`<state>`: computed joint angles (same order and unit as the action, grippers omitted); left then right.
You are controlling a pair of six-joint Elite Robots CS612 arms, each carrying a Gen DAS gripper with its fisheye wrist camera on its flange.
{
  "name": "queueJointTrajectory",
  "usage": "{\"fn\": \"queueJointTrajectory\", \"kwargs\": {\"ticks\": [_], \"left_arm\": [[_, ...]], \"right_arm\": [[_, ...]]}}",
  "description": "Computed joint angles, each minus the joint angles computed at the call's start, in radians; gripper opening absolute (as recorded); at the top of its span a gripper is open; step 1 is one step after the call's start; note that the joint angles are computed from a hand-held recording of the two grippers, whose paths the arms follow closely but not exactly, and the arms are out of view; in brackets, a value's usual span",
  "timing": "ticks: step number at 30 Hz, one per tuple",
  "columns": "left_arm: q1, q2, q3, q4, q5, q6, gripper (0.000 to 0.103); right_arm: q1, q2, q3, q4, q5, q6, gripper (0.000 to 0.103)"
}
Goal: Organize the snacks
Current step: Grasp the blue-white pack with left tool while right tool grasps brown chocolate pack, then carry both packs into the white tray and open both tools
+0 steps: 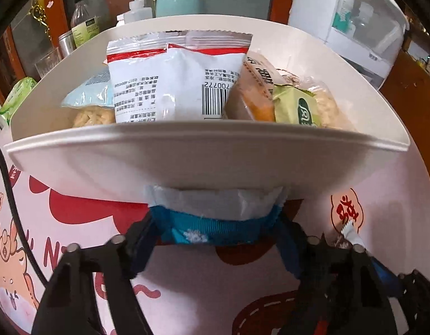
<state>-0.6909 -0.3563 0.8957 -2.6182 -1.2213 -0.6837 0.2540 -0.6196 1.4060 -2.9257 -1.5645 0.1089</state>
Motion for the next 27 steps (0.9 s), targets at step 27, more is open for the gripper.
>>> {"fn": "queueJointTrajectory", "kwargs": {"ticks": [27], "left_arm": [[-0.017,-0.285,0.402,-0.156,-0.007,0.065,0.046]], "right_arm": [[0.042,-0.09,0.07,-0.011,0.036,-0.005,0.043]]}}
